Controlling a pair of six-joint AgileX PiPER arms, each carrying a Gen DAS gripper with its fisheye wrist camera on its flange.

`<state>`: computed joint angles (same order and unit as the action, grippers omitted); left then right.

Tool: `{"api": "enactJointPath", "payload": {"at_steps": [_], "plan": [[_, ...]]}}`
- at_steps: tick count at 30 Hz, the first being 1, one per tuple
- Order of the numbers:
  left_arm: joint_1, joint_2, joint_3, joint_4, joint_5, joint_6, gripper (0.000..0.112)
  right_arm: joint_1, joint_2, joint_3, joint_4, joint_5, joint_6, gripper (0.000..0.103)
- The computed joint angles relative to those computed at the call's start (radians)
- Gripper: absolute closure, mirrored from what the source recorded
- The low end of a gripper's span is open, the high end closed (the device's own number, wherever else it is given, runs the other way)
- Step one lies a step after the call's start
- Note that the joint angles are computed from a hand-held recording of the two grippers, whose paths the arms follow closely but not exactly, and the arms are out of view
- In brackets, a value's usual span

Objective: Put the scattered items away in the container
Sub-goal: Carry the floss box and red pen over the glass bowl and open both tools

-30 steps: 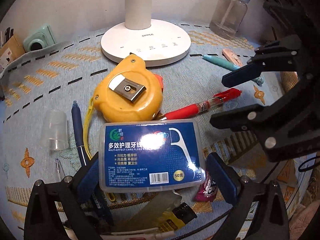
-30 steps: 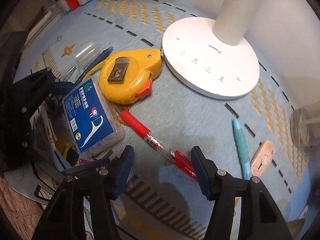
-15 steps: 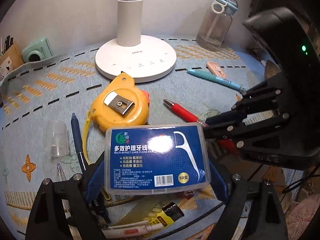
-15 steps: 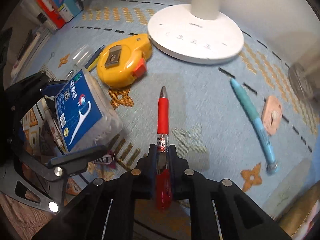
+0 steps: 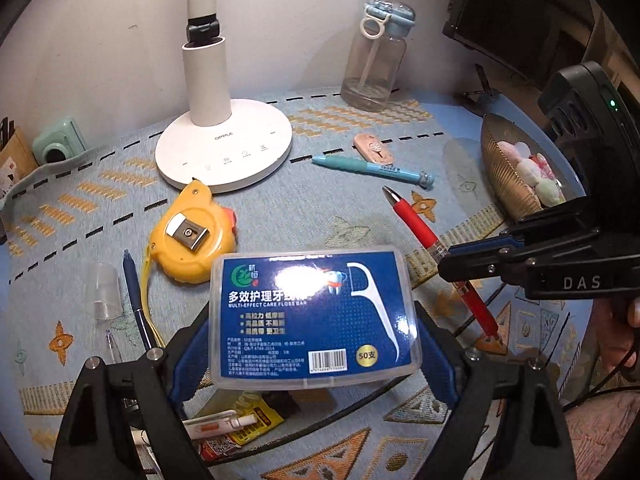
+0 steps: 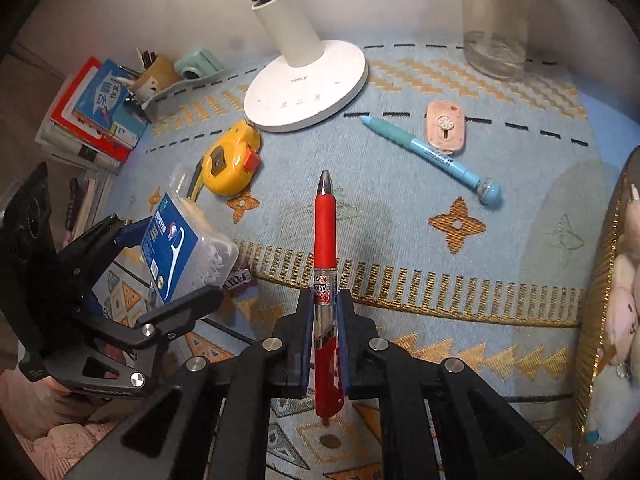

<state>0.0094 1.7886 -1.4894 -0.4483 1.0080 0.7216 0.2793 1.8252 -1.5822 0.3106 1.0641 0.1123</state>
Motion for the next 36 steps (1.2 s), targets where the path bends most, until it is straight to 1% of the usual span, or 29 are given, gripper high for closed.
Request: {"api": "enactJointPath", "payload": {"at_steps": [5,9,14,19,24,30,36], "plan": [[-0.049,-0.036,-0.027,0.005,0.019,-0.031,0.024,-0.038,-0.078,-0.011,-0.034,0.031,-0.001,0.091],[-0.114,-0.051,-0.060,0.011,0.025,-0.068,0.024,-0.078,-0.162,0.047,-0.053,0.010,-0.001,0.091],[-0.228,-0.051,-0.112,0.021,0.015,-0.131,0.024,-0.193,-0.271,0.096,-0.059,0.025,-0.033,0.091],[-0.366,-0.021,-0.189,0.051,0.002,-0.206,0.024,-0.362,-0.358,0.145,-0.042,0.049,-0.093,0.091],[-0.498,0.046,-0.303,0.094,0.005,-0.287,0.024,-0.548,-0.399,0.173,-0.007,0.077,-0.187,0.091],[-0.619,0.171,-0.486,0.145,0.037,-0.375,0.024,-0.731,-0.390,0.180,0.035,0.106,-0.305,0.091],[-0.692,0.333,-0.725,0.178,0.116,-0.455,0.024,-0.841,-0.342,0.160,0.076,0.127,-0.403,0.091]]}}
